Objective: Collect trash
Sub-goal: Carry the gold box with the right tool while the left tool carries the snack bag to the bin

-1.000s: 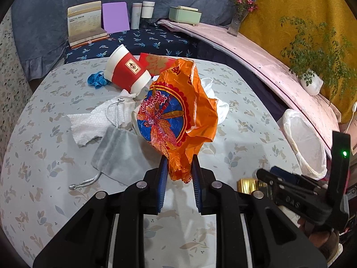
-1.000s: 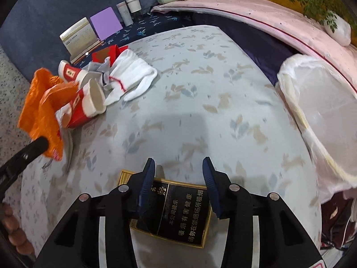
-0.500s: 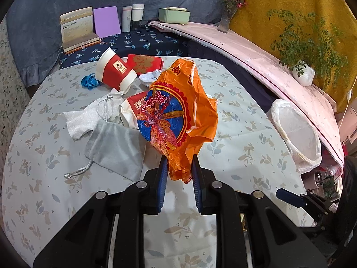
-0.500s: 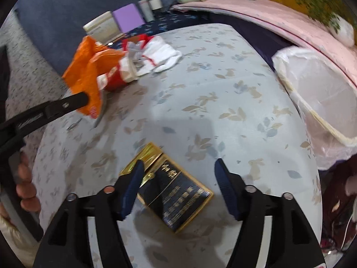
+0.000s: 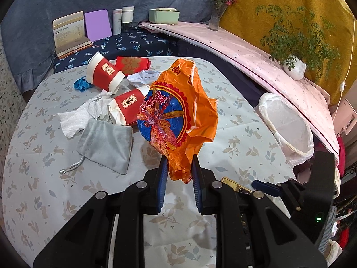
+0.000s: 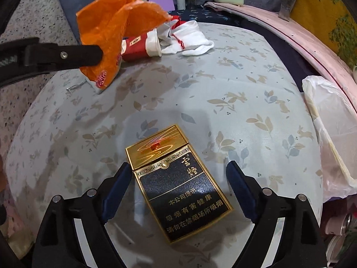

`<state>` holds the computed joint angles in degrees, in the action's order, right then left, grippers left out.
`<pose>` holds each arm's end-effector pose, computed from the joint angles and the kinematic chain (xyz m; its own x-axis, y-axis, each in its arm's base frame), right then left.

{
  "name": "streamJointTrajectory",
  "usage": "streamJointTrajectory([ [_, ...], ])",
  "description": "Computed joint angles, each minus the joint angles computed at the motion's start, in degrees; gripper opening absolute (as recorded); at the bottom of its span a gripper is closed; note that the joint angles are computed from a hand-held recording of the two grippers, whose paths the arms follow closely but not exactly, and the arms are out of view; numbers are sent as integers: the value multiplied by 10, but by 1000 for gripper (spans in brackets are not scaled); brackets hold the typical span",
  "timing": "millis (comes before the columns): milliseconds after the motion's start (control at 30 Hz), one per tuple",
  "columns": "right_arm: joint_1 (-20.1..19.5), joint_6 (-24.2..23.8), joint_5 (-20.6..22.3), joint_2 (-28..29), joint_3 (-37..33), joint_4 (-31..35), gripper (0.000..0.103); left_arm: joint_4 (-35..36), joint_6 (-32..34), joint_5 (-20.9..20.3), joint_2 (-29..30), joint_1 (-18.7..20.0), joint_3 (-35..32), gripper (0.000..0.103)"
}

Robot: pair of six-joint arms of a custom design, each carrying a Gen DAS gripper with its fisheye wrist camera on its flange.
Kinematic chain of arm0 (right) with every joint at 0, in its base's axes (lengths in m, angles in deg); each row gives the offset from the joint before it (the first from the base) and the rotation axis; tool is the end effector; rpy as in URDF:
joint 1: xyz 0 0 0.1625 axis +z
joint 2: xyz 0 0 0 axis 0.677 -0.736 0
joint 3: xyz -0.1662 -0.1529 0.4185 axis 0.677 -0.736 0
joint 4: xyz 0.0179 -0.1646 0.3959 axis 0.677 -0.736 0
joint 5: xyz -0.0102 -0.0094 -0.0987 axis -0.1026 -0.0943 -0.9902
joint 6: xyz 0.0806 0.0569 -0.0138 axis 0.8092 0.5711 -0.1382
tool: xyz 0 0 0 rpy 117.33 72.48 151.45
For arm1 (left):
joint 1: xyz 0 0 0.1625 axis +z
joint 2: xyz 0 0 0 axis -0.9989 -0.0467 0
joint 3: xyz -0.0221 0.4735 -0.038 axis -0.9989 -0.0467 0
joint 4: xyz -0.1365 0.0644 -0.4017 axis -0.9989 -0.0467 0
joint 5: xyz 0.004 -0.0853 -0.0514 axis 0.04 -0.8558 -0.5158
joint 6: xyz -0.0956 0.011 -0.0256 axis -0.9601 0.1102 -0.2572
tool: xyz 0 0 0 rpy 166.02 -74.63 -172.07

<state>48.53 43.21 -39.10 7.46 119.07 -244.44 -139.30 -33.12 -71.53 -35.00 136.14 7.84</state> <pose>0.0941 -0.6666 0.2234 -0.7326 -0.1534 0.6631 -0.4432 0.8470 -0.2937 -0.3664 -0.7100 0.0312 -0.7742 0.3405 -0.5335 0.5669 0.7479 -0.3453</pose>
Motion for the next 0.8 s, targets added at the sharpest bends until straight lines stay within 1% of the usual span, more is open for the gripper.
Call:
streamJointTrajectory([
  [67, 2, -14, -7, 4, 1, -13, 83, 2, 1, 1, 2, -1, -2, 21],
  [100, 2, -16, -10, 5, 1, -16, 82, 2, 1, 1, 3, -2, -2, 21],
  [167, 3, -14, -15, 4, 3, -23, 73, 4, 2, 0, 4, -3, -3, 21],
  [200, 3, -9, -15, 3, 3, -25, 65, 6, 2, 0, 6, -4, -4, 21],
  [233, 2, -1, -15, 1, 3, -24, 59, 8, 2, 0, 7, -4, -5, 21],
  [267, 1, 9, -17, -2, 3, -24, 58, 9, 3, -1, 8, -4, -6, 21],
  [367, -1, 24, -16, -9, 6, -39, 57, 14, 4, -4, 13, -7, -10, 20],
  [500, -2, 32, -19, -20, 10, -74, 57, 19, 10, -8, 20, -10, -17, 21],
  [633, 1, 39, -33, -28, 9, -111, 57, 22, 18, -12, 29, -14, -26, 21],
  [800, -1, 52, -30, -47, 6, -148, 57, 28, 32, -21, 47, -21, -49, 21],
])
